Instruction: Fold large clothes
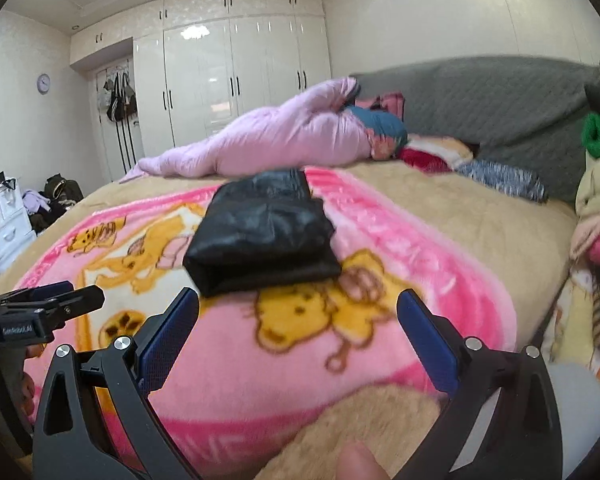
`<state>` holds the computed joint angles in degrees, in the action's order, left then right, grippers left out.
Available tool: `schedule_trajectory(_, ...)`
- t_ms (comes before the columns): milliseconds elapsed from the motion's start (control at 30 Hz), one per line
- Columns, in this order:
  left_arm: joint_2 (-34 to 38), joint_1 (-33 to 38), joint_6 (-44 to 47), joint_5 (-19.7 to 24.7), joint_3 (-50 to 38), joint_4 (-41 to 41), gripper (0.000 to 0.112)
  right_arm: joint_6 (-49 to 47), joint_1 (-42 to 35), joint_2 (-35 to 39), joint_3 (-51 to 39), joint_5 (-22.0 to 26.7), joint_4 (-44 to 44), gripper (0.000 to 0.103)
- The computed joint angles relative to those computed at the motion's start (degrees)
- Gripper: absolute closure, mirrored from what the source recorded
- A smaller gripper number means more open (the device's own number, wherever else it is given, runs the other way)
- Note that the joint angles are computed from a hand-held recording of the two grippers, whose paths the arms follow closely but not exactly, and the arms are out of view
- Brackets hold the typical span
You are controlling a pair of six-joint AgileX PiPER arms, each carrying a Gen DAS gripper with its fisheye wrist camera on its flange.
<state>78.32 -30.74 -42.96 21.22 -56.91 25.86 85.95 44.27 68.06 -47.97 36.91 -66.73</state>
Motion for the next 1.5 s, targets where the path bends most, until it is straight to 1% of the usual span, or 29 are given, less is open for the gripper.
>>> schedule_trajectory(33,-0.73,-0.67,-3.90,-0.97,1.93,3.95,0.018,0.21,0.31,0.26,0.59,0.25,0.23,0.004)
schedule_trajectory(67,-0.99,-1.01,-6.11,-1.38,3.03,5.95,0.018,1.38,1.11,0.71,1.15,1.39,-0.57,0.004)
schedule_trajectory(167,-0.50,-1.07,-4.16,-1.45,3.99,3.57,0.018,4.66,2.44,1.93,2.47,3.14,-2.39,0.004)
schedule_trajectory(200,-0.50,-1.35,-5.89,-1.30,4.40,5.56,0.018,5.83,2.80,2.20,2.96,3.60,-3.23,0.004)
schedule_trajectory(267,-0.34,-2.45,-13.00,-0.66,5.04,12.80,0.018,6.85,2.53,3.29,3.19,4.06,-3.67,0.004)
schedule_trajectory(300,-0.13,-2.36,-14.05,-0.35,4.99,13.63,0.018,7.40,2.27,3.51,3.53,3.82,-3.75,0.004)
schedule_trajectory(367,0.18,-1.87,-11.94,-0.18,4.78,11.32,0.018,9.06,2.14,3.98,4.26,3.70,-4.54,0.004)
schedule_trajectory(467,0.37,-2.08,-14.12,0.38,5.00,14.09,0.018,9.18,1.50,4.18,4.85,2.78,-4.61,0.004)
schedule_trajectory(500,0.45,-1.90,-13.81,0.24,5.09,13.85,0.018,9.07,1.39,4.24,4.95,2.77,-4.60,0.004)
schedule_trajectory(633,0.79,-1.08,-11.22,-0.01,4.99,10.88,0.018,8.56,1.49,4.63,4.60,2.53,-4.09,0.004)
schedule_trajectory(800,0.92,-1.31,-11.81,0.89,4.68,11.63,0.018,7.35,1.64,5.03,3.88,2.53,-3.34,0.004)
schedule_trajectory(900,0.82,-1.64,-13.02,1.21,4.76,13.10,0.018,5.43,1.05,5.29,3.43,1.27,-1.34,0.004)
schedule_trajectory(1367,-0.18,-1.64,-13.46,2.23,4.73,13.43,0.018,5.23,1.65,5.47,3.20,1.35,-1.04,0.004)
schedule_trajectory(1500,-0.31,-1.52,-12.20,2.35,4.67,12.35,0.018,5.28,1.90,5.45,3.14,1.63,-0.94,0.004)
